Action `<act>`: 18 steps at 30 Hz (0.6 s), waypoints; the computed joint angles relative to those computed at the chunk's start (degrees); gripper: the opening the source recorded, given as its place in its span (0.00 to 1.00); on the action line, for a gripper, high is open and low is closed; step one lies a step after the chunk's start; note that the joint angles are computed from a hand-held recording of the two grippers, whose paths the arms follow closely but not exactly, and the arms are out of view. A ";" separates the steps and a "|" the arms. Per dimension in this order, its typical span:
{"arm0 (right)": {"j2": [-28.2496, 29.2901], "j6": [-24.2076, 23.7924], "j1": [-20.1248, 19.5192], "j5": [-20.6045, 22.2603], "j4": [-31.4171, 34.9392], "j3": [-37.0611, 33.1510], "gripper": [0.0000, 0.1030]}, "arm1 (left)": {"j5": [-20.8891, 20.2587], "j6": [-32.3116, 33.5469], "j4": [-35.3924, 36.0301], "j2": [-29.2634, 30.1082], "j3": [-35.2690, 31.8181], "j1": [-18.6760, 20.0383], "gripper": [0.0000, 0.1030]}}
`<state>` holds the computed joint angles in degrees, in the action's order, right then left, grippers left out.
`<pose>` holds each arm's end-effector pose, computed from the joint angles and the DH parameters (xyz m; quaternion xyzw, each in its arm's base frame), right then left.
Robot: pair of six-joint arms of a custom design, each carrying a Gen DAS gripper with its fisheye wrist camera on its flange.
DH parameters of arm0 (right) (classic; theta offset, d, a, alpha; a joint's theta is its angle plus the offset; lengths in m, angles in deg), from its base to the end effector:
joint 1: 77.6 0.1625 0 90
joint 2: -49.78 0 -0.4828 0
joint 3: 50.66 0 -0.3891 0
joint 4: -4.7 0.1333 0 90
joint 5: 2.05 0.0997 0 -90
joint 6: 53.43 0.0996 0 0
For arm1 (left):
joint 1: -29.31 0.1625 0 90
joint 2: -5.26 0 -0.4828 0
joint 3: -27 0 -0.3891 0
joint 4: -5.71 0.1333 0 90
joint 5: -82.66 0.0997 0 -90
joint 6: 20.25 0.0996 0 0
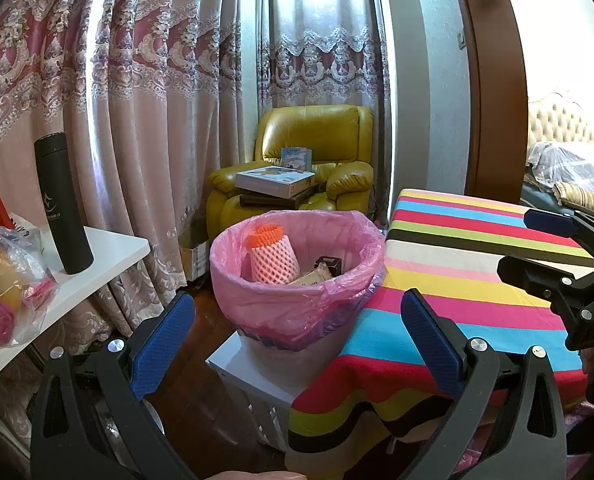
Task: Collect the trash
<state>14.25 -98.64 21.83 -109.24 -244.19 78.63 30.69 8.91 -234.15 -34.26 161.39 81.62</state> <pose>0.1837 -0.4719 0.1052 0.3110 -0.7773 0.4678 0.2834 -0.1277 -0.4837 0.1187 0.3364 0.7828 -0.4568 0.2558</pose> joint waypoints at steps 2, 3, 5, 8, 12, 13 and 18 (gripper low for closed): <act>0.03 -0.03 0.05 -0.15 0.02 -0.08 0.95 | 0.07 -0.04 0.08 -0.02 0.03 -0.05 0.94; -0.06 0.00 0.02 -0.08 0.10 -0.07 0.95 | 0.08 0.01 0.04 0.07 -0.01 -0.03 0.94; -0.06 0.02 0.03 -0.10 0.10 -0.09 0.95 | 0.02 -0.07 0.14 0.02 -0.01 0.00 0.94; -0.07 0.03 0.03 -0.09 0.15 -0.09 0.95 | 0.01 -0.06 0.11 0.07 -0.02 0.00 0.94; 0.05 -0.05 0.03 -0.11 0.07 -0.08 0.95 | 0.00 -0.09 0.12 0.08 -0.04 0.01 0.94; 0.14 -0.04 0.05 -0.11 -0.03 -0.02 0.95 | -0.03 -0.14 0.24 0.01 -0.01 0.01 0.94; 0.18 0.01 0.07 -0.16 0.00 -0.06 0.95 | -0.03 -0.11 0.17 0.05 -0.01 -0.02 0.94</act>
